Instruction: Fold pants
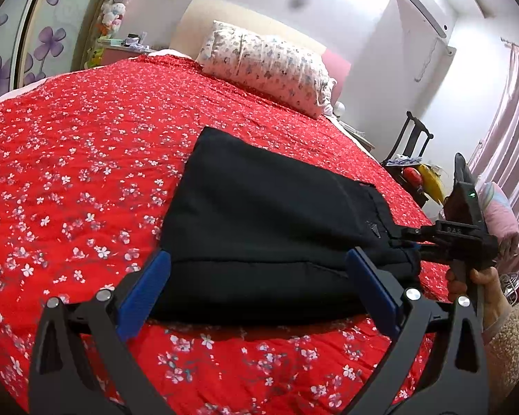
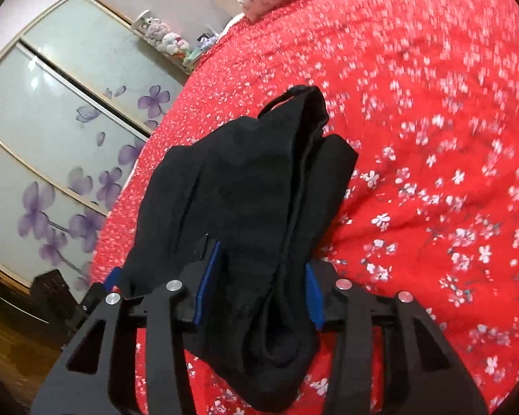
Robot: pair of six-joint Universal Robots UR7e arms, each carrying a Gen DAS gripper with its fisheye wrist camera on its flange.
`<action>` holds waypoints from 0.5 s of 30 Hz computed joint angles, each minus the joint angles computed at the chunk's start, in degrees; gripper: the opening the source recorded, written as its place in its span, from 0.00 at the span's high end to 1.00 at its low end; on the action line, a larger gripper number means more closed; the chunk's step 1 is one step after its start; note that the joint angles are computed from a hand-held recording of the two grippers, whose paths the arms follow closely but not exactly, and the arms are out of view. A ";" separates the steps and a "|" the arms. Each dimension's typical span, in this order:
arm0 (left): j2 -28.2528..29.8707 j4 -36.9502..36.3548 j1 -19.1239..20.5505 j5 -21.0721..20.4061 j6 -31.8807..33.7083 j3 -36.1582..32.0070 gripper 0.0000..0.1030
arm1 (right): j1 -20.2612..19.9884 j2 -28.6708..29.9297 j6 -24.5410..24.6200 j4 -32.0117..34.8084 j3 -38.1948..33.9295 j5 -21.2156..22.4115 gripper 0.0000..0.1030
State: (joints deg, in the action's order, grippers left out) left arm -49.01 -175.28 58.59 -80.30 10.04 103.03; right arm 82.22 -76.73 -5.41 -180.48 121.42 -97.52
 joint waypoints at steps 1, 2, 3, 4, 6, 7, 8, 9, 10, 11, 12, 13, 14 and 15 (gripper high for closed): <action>-0.04 0.02 0.01 0.01 -0.04 0.00 0.02 | 1.81 0.98 -1.17 -1.71 -0.23 -3.89 0.57; -0.07 0.01 0.02 0.00 -0.06 0.00 0.02 | 3.57 2.19 -2.62 -3.40 -0.51 -7.72 0.57; -0.06 0.02 0.01 0.10 -0.10 -0.01 0.02 | 5.72 4.19 -5.47 -6.01 -0.90 -12.79 0.57; -0.07 0.11 -0.02 0.24 -0.16 -0.02 0.02 | 6.52 4.89 -6.34 -6.81 -1.13 -15.46 0.57; -0.12 0.22 0.00 0.20 -0.16 -0.02 0.02 | 5.92 4.90 -4.12 -7.65 -0.62 -15.36 0.53; -0.16 0.06 0.02 0.03 -0.10 0.05 0.02 | 4.97 4.22 -1.92 -7.35 -0.18 -13.69 0.52; -0.08 -0.09 0.02 -0.03 -0.06 0.03 0.02 | 4.22 3.70 -0.71 -7.96 0.59 -12.24 0.51; 0.00 0.02 0.06 -0.11 0.01 -0.14 0.02 | 3.90 3.58 -0.21 -8.84 1.12 -11.65 0.50; 0.04 0.11 0.08 -0.11 0.02 -0.22 0.02 | 4.23 3.83 0.22 -10.59 1.87 -11.88 0.50; 0.06 0.23 0.07 -0.08 -0.01 -0.31 0.02 | 4.46 4.12 0.11 -11.81 2.20 -12.43 0.50; 0.09 0.22 0.06 -0.06 -0.01 -0.33 0.02 | 4.96 4.53 0.03 -12.95 2.46 -13.48 0.50; 0.08 0.19 0.06 -0.07 0.00 -0.32 0.02 | 5.78 5.30 -0.49 -14.64 2.52 -14.97 0.50; 0.16 0.11 0.06 -0.01 -0.01 -0.36 0.02 | 6.47 6.16 -1.14 -15.76 2.27 -16.10 0.49; 0.13 0.09 0.08 -0.06 -0.04 -0.34 0.02 | 6.92 7.23 -2.92 -16.94 1.77 -16.85 0.47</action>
State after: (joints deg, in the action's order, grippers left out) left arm -48.88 -175.19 58.68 -80.36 10.01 102.69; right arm 89.14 -69.50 -8.33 -197.42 123.19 -114.36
